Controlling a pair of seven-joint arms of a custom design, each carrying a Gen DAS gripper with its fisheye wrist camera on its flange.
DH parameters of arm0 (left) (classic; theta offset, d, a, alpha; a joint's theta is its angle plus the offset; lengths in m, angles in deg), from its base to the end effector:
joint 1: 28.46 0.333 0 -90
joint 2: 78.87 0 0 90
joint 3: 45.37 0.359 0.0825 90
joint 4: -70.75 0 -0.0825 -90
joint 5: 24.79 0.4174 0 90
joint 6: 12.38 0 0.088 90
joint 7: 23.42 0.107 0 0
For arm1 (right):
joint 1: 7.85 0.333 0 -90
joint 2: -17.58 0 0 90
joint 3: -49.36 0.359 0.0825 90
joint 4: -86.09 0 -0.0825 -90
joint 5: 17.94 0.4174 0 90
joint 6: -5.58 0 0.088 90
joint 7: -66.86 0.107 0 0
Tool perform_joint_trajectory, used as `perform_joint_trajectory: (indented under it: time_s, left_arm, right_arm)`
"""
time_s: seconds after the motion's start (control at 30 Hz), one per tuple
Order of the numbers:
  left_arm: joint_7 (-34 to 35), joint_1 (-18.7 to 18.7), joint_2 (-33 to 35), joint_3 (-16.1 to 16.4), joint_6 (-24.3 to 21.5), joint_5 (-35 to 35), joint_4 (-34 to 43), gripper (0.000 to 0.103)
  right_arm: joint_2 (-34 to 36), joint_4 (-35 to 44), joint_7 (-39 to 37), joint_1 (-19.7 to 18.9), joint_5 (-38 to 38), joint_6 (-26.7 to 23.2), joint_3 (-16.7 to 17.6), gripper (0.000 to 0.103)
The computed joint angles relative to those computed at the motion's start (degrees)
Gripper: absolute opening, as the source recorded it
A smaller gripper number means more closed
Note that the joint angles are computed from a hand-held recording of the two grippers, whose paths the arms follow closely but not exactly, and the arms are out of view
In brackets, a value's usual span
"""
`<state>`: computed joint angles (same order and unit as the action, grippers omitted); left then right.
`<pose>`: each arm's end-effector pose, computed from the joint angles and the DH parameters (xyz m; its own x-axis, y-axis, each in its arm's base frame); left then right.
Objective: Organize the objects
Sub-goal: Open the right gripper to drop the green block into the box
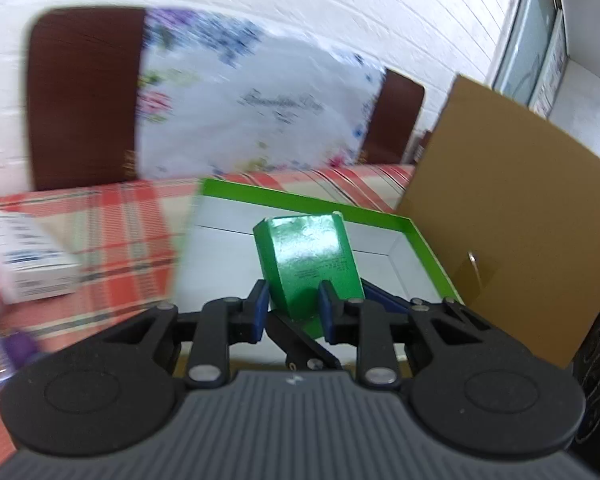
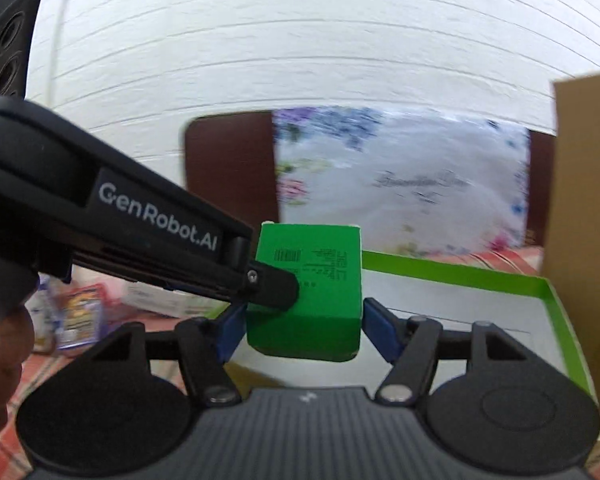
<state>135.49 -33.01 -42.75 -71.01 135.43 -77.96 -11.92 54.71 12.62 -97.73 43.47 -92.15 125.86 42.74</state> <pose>0.7421 -0.3159 0.4211 -0.8259 -0.4972 0.2660 -0.4730 0.3541 -0.8068 0.5961 0.5628 0.4474 -0.3480 -0.9364 -0.0455 -0.3016 0.1578 -0.9403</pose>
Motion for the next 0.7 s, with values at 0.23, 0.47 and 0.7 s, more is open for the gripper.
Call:
perform_joint_trajectory:
  time_s: [0.23,0.47,0.7]
  left_arm:
    - [-6.06,-4.73,0.62,2.71,3.68,7.65,-0.58,0.029]
    - [1.89,2.26,-3.44,-2.87,6.29,0.52,-6.46,0.033]
    - [8.23,7.15,-8.65,-0.14,7.18,-11.95,-12.31,0.033]
  right_arm:
    - [-2.64,-4.94,4.73,-1.9,1.76,0.18,1.37,0.081]
    - [-1.72,-3.74,6.07,0.76,-5.27,-1.24,1.06,0.08]
    - [7.79,11.37,-7.93,0.12,-3.04,7.9,1.74,0.07]
